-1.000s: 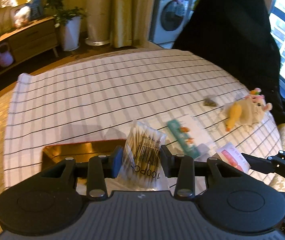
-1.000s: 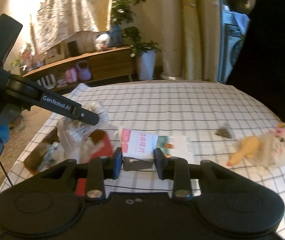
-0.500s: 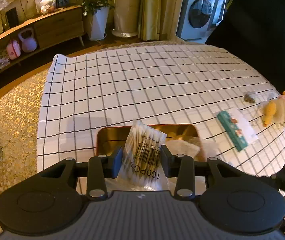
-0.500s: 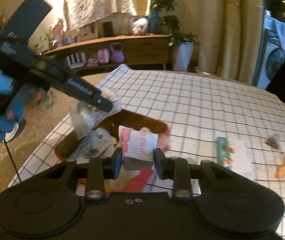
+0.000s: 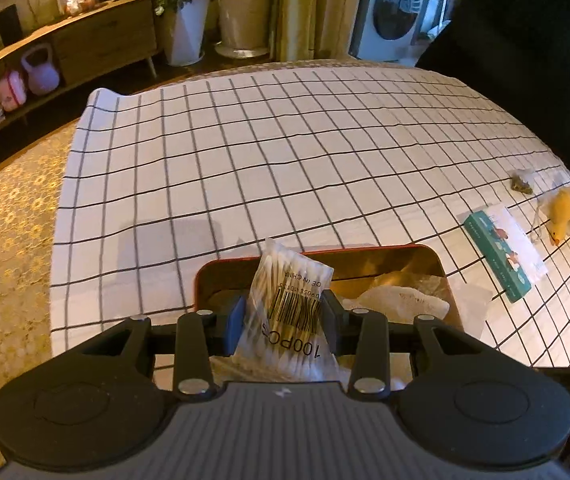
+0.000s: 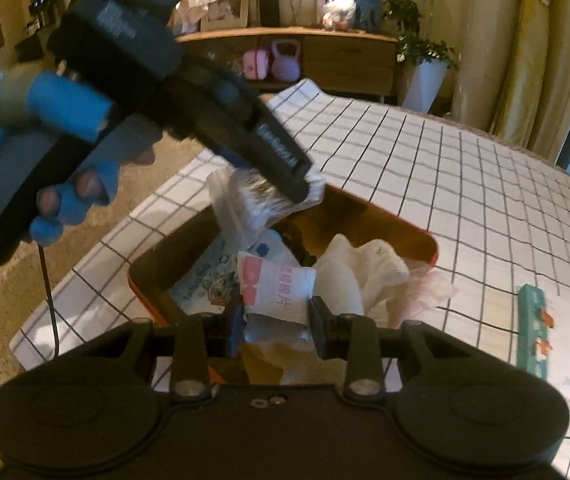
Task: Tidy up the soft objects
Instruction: 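Carry the swab pack and wipes packet over the tin box with both grippers, then open both grippers to drop the swabs and wipes into the tin box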
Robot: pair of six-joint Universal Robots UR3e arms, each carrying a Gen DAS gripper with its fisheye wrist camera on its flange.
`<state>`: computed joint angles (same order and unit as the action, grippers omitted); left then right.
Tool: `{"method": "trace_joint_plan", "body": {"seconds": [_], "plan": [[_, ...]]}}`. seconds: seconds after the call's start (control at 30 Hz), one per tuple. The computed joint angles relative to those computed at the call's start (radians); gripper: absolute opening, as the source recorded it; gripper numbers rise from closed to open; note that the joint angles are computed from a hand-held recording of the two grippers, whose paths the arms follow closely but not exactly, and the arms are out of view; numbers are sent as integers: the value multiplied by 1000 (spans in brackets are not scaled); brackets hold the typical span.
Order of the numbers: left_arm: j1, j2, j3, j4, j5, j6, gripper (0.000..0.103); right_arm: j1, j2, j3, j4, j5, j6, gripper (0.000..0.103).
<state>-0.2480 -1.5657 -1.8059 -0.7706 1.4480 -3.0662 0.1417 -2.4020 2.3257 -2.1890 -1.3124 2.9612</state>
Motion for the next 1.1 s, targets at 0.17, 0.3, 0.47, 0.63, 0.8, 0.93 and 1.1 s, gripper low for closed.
{"method": "trace_joint_plan", "body": {"seconds": [0.17,0.3,0.47,0.63,0.8,0.93,1.1], "plan": [[-10,-54,1,48,-8,14,39,42,58,14,-51,-33,23,33],[-24,-88,15,66,-9,11,39,48,71,25,-61,-41,32,33],[-41,-121,26,73,3,11,39,63,95,38,-90,-55,53,35],[-39,-127,16,71,9,10,39,72,110,43,-112,-64,52,37],[-38,-119,-6,90,13,-5,39,85,108,52,-134,-79,53,39],[-42,-106,-14,91,20,-15,40,46,46,55,-81,-43,34,44],[-34,-64,-39,103,11,-35,69,-33,-48,50,17,14,-18,51]]}}
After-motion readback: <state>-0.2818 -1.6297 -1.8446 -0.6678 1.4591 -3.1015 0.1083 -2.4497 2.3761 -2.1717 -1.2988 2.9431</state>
